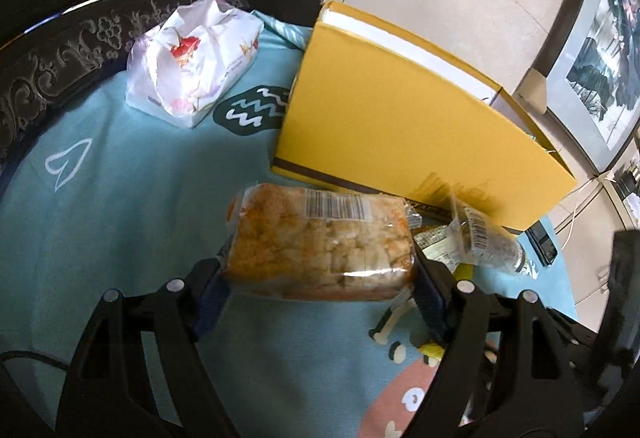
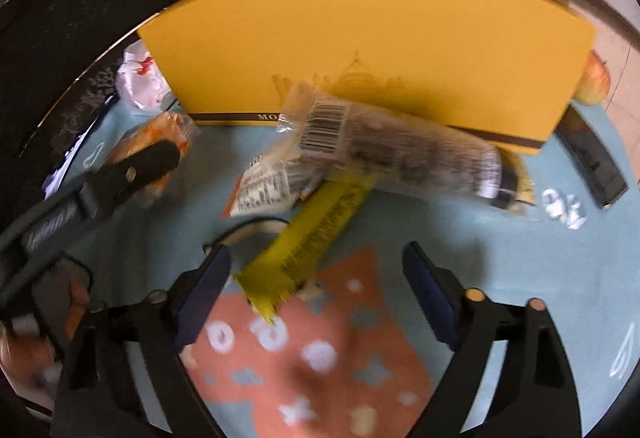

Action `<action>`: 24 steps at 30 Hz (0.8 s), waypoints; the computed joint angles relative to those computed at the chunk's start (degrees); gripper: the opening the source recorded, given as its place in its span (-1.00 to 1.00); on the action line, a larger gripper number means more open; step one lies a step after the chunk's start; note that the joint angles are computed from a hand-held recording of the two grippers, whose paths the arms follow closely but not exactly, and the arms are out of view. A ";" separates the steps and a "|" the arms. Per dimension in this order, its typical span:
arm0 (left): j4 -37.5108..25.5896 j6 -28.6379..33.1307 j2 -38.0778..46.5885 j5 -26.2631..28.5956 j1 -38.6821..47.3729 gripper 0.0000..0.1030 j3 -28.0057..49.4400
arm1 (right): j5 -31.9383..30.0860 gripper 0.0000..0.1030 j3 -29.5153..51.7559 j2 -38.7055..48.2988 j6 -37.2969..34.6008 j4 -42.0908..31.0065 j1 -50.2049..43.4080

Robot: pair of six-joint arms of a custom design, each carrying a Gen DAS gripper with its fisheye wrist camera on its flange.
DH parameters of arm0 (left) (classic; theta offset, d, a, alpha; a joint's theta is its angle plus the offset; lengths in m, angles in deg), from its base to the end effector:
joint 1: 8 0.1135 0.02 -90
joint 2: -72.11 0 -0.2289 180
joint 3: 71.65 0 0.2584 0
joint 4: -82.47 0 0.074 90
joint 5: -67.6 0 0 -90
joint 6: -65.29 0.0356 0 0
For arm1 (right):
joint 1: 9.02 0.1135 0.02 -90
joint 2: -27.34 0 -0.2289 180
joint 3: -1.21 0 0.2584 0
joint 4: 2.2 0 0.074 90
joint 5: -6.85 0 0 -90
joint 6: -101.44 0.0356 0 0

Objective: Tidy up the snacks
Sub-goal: 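Grasp the orange cake pack with left tool while right tool grasps the yellow bar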

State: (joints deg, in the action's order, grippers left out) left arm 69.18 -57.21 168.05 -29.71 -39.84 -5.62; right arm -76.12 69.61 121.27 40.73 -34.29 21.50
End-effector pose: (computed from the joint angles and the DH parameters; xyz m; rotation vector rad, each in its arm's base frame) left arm 0.2975 -0.1794 0.1375 -0.0786 2.3532 -0.4150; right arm 0.2843 0.1625 0.1382 0.0183 2.5827 0.2363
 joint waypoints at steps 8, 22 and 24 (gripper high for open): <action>-1.23 0.23 1.29 0.26 0.46 0.55 1.18 | 9.71 -0.62 8.52 4.70 -2.34 -9.19 4.16; 0.33 1.99 0.56 0.52 -0.62 0.55 0.45 | -19.77 -0.62 -20.40 -29.04 0.28 -5.62 -9.12; 0.93 1.95 0.15 0.66 -0.60 0.55 0.03 | -28.61 -0.62 -23.39 -33.16 0.80 -4.04 -12.06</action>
